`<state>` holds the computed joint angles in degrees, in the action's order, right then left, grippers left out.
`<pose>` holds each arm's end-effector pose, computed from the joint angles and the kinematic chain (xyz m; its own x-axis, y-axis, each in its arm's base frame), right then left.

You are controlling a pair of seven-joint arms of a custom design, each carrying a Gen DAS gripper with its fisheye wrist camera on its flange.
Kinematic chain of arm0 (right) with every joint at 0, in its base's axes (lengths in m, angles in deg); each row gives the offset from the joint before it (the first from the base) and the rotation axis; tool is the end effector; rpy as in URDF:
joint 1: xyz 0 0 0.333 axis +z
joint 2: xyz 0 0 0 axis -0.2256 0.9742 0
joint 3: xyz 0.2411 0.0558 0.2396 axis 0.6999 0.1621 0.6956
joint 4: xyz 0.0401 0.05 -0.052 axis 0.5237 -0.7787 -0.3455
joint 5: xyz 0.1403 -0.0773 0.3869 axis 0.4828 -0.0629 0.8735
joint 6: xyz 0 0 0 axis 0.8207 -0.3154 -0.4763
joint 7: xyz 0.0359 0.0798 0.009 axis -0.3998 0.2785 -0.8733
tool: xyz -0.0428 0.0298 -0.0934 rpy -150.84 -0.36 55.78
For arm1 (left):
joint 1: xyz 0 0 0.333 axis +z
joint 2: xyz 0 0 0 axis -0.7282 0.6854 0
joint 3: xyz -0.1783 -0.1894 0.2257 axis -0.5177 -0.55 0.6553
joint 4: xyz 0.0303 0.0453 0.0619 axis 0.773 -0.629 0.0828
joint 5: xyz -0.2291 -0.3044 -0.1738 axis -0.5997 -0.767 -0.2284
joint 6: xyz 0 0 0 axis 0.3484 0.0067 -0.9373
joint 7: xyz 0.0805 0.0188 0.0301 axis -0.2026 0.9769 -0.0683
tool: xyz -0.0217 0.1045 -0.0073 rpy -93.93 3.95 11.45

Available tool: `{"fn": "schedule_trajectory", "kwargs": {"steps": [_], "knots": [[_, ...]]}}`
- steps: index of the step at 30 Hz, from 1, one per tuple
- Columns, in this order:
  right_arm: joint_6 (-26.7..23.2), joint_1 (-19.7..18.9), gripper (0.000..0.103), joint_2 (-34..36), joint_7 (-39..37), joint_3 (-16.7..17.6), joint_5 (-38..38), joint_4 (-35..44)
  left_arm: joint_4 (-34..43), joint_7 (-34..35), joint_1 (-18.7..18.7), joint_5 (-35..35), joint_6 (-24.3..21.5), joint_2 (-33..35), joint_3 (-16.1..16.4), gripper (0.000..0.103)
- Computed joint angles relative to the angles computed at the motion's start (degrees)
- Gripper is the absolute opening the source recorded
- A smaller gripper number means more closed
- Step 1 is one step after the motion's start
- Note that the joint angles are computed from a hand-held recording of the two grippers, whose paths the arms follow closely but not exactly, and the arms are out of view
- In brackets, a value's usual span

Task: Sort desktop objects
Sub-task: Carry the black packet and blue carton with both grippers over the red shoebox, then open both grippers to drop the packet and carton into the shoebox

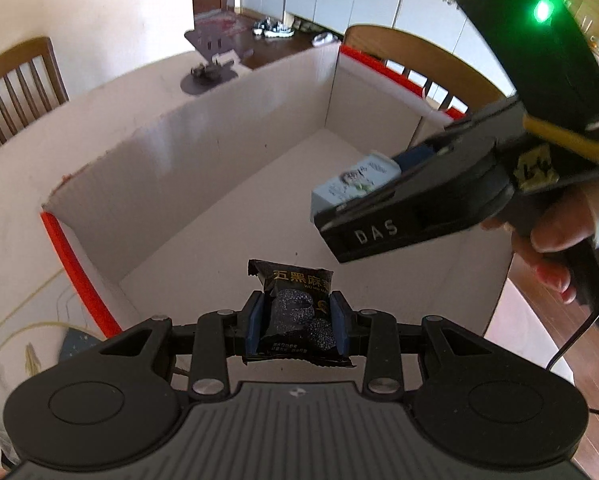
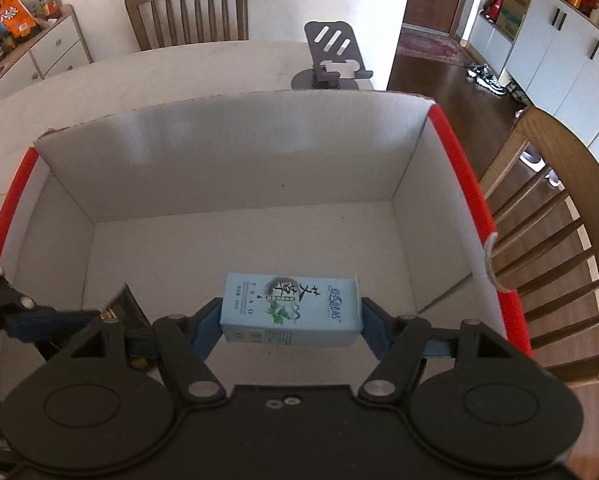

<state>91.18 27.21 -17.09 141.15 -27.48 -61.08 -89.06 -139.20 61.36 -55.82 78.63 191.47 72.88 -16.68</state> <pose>0.5961 0.4702 0.5398 -0.2995 -0.9459 0.1245 -0.8651 0.2143 -0.4535 0.7236 -0.2293 0.5182 -0.2468 -0.9612 0.1233 -0.8504 0.1538 -0.5032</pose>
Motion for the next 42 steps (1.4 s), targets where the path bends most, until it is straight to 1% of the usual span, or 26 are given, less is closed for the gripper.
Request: {"fn": "schedule_trajectory", "kwargs": {"steps": [2, 4, 8, 9, 14, 22, 28, 30, 33, 37, 40, 42], "knots": [[-3.13, -0.47, 0.070, 2.10, -1.81, 0.15, 1.66, 3.58, 0.79, 0.04, -0.15, 0.34, -1.06, 0.46, 0.09, 0.033], [-4.41, -0.97, 0.070, 3.59, -3.56, 0.13, 3.11, 6.00, 2.07, 0.67, 0.01, -0.07, -2.52, 1.17, -0.16, 0.033], [-8.95, -0.96, 0.070, 8.03, -6.95, -0.83, 4.90, 13.15, 5.44, 1.14, -0.24, 0.00, -6.19, 3.01, -0.12, 0.033], [-9.70, -0.91, 0.070, 8.78, -7.43, -1.12, 5.27, 14.30, 6.23, 1.29, -0.28, 0.03, -7.27, 3.46, -0.09, 0.033], [-11.50, -1.07, 0.070, 10.86, -8.81, -1.91, 7.11, 17.02, 7.02, 1.14, -0.40, 0.05, -9.62, 4.10, 0.08, 0.033], [-10.88, -1.28, 0.071, 10.89, -8.43, -2.39, 8.39, 16.52, 9.86, 1.87, -0.90, 0.55, -12.25, 5.98, 0.15, 0.034], [-10.56, -1.26, 0.073, 10.73, -7.71, -2.59, 8.25, 16.16, 9.03, 1.71, -0.78, 0.20, -11.89, 5.32, 0.09, 0.034], [-10.05, -0.86, 0.077, 9.72, -6.88, -2.65, 7.70, 14.75, 8.16, 1.57, -0.70, -0.01, -11.08, 4.69, 0.03, 0.035], [-7.96, -0.78, 0.083, 8.14, -5.86, -2.58, 6.76, 12.32, 7.14, 1.13, -0.57, -0.32, -9.78, 3.88, -0.01, 0.042], [-6.20, -0.72, 0.085, 6.13, -4.48, -2.21, 5.78, 9.57, 5.20, 1.12, -0.38, -0.73, -8.33, 2.36, -0.21, 0.052], [-4.82, -0.76, 0.086, 4.88, -3.64, -1.92, 5.04, 8.08, 3.67, 0.39, -0.42, -0.95, -7.11, 1.09, -0.16, 0.054], [-3.79, -0.66, 0.087, 3.97, -2.97, -1.79, 4.32, 6.98, 2.72, 0.08, -0.16, -1.49, -6.10, 0.27, -0.28, 0.058]]}}
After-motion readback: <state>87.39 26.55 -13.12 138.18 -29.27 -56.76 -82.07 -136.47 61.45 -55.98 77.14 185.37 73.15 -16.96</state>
